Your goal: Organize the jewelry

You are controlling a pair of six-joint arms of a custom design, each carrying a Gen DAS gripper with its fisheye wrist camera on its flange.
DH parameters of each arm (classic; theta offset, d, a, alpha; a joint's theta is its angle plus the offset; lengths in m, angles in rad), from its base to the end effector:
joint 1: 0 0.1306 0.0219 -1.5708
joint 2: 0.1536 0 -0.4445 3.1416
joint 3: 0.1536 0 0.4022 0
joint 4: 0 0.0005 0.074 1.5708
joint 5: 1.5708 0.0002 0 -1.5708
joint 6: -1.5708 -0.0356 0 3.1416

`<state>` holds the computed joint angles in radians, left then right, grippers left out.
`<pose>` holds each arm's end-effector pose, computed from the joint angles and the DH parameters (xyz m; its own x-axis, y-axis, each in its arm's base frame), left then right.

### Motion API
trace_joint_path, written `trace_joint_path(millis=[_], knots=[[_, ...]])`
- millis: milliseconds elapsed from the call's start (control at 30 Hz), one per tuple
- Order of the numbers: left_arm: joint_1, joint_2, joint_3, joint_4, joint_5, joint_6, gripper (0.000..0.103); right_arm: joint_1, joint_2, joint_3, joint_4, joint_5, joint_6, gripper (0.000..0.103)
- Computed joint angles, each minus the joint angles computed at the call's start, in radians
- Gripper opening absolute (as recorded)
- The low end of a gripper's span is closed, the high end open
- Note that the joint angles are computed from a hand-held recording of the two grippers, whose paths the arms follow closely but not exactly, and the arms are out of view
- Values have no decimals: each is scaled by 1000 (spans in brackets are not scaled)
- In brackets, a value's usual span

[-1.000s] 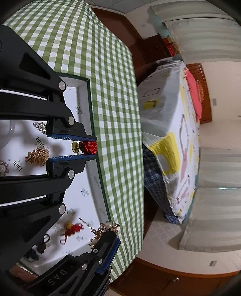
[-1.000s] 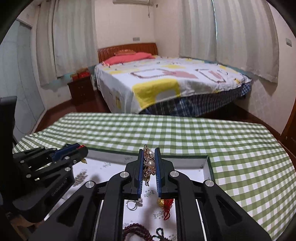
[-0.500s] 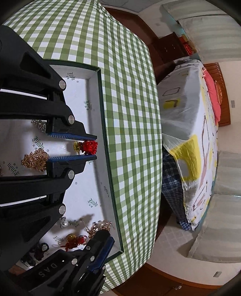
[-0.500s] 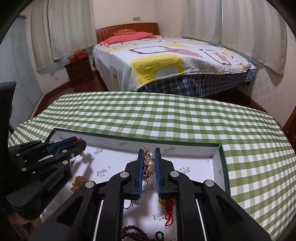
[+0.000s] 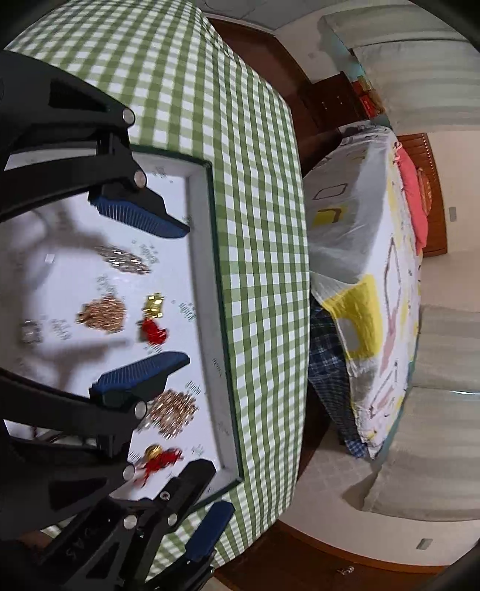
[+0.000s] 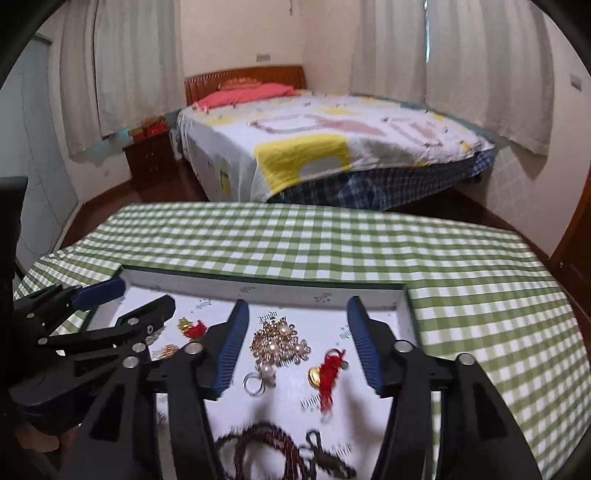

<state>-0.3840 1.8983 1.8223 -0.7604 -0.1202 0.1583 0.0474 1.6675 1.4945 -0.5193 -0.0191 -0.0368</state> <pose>0.6521 -0.2594 0.4128 -0.7265 0.1247 -0.6758 0.1852 0.9825 -0.0178 0.6117 0.0292 0.4219 -0.6394 0.0065 -0.7688 -0.0385 0.9984 0.0405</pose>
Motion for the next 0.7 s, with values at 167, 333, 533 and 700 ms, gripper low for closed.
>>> trace_joint_path(millis=[167, 333, 533, 700], knots=[[-24, -135, -153, 72, -53, 2, 80, 12, -118, -116, 52, 38, -9, 66], [-54, -280, -291, 117, -110, 16, 86, 25, -223, -199, 60, 50, -29, 67], [-82, -416, -382, 145, -145, 50, 89, 44, -349, -269, 66, 63, -33, 71], [-102, -487, -415, 151, -177, 58, 89, 60, -429, -296, 62, 82, -13, 71]])
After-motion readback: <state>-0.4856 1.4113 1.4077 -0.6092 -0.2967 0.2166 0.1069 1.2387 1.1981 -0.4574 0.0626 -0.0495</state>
